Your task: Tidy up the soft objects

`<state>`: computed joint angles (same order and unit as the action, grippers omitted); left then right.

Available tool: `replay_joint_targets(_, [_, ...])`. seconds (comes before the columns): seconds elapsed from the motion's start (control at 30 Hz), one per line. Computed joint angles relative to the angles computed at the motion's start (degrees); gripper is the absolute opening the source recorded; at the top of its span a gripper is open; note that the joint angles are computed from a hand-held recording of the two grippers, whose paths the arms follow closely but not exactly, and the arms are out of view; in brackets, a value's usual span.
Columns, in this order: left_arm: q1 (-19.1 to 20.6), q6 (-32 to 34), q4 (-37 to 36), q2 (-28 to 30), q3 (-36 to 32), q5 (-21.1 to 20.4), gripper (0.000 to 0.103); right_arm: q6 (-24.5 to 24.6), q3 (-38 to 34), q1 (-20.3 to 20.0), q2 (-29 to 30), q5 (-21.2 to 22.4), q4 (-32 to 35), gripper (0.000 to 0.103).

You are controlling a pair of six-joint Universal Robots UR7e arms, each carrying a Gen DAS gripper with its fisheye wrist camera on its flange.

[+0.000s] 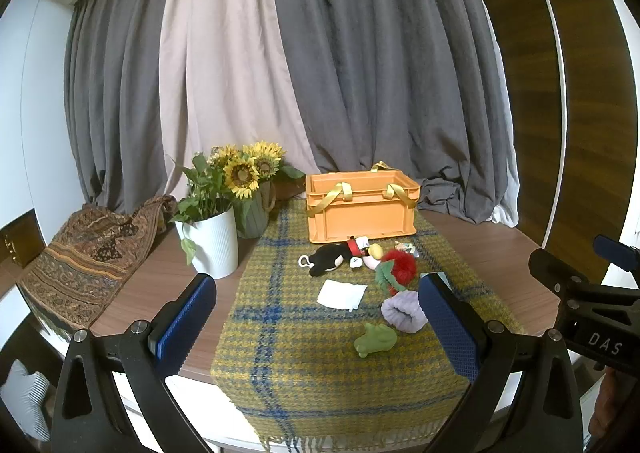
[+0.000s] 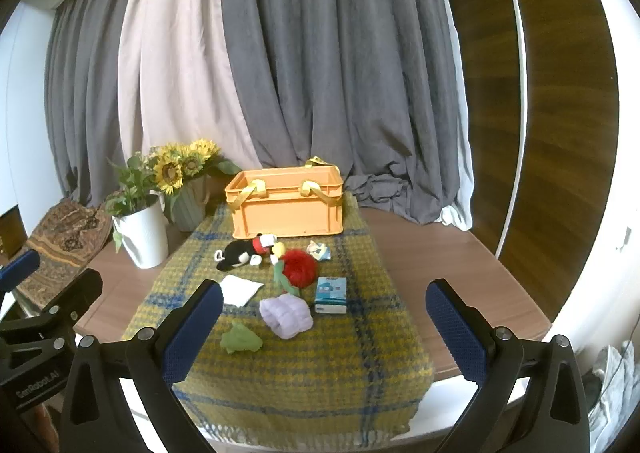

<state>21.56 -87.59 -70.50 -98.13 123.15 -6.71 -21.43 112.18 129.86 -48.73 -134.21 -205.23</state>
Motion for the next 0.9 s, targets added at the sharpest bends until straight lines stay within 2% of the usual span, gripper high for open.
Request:
replay_joint_targets(0.73, [-0.2, -0.7, -0.1, -0.9, 1.5, 0.4, 0.103, -0.3, -0.1, 0.1, 0.2, 0.1, -0.7, 0.103])
replay_joint_targets(0.83, [-0.3, 1.8, -2.8, -0.9, 1.7, 0.3, 0.103, -0.2, 0.1, 0.0, 0.1, 0.1, -0.9, 0.103])
replay_joint_targets(0.9, [0.2, 6.0, -8.0, -0.1, 2.0, 0.6, 0.103, -0.1, -0.2, 0.0, 0.1, 0.2, -0.5, 0.103])
